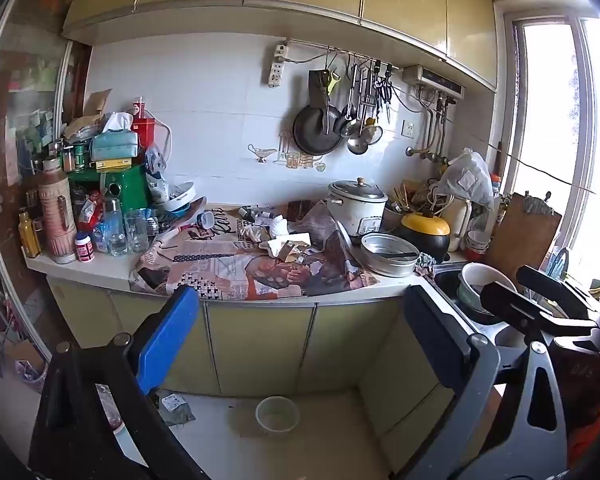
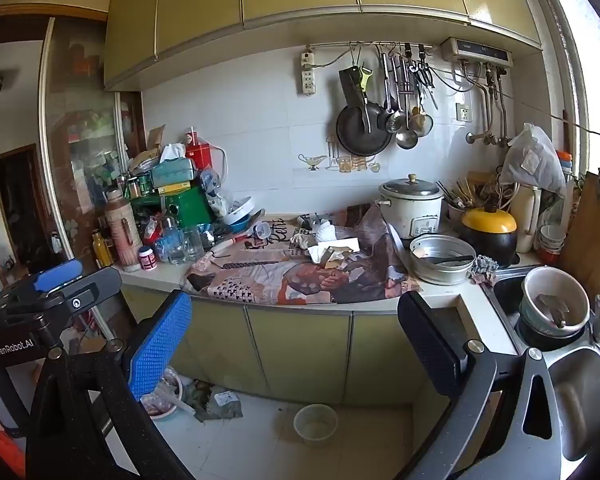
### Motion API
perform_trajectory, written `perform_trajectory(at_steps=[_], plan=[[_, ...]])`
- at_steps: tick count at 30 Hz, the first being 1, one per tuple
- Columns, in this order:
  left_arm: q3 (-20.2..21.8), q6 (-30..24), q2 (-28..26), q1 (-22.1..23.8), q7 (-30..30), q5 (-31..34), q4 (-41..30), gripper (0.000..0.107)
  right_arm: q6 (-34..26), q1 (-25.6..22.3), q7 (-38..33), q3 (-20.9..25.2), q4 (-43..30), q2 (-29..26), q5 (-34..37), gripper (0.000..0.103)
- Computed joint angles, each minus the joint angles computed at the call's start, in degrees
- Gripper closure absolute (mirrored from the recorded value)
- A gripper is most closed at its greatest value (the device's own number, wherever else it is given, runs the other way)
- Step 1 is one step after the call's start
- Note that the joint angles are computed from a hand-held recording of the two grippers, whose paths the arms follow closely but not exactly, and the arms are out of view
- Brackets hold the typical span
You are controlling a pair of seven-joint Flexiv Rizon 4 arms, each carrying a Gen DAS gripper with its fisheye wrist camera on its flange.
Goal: Collect trash
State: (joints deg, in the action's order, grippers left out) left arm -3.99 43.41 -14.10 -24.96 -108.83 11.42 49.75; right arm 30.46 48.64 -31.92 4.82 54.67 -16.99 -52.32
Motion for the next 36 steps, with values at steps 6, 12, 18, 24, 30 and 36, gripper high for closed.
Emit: perform_trajectory(at_steps=[6,12,18,24,30,36], plan=[[-0.3,-0.4,0.0,0.4,1.5,-1.4,-0.1,0.004,-0.3,0.0,0.4,0.2,0.3,0.4,0.2,0.001],[-0.3,-0.9,0.3,0.3,2.8,-1.1,0.0,0.004,-0.6,0.4,0.8,0.4,0.4,0.0,0.3,0.001],[-0.3,-2.5,-1.1,-0.9,2.4,0.2,-2.4,0.004,-0.8,-0.1,0.8,0.6,0.3,0.2,1.4,0.001],[0.0,-2.5,-1.4,-0.9,2.8,-0.3,-2.6,0.004,-0.7,-0.3,1.0,0.7,0.4,0.5,2.1,0.001],[0.0,-2.3,-1.7,-1.0,3.0,-0.4,-2.7,0.004,-0.8,-0.4,0.8,0.7,0.1,0.4,2.2,0.001],[0.3,-2.6,-2.2,-1.4,2.8,-0.2,-3.4,0.004,-1.2,-0.1,0.7,0.6,-0.5,0.1,2.4,0.001]])
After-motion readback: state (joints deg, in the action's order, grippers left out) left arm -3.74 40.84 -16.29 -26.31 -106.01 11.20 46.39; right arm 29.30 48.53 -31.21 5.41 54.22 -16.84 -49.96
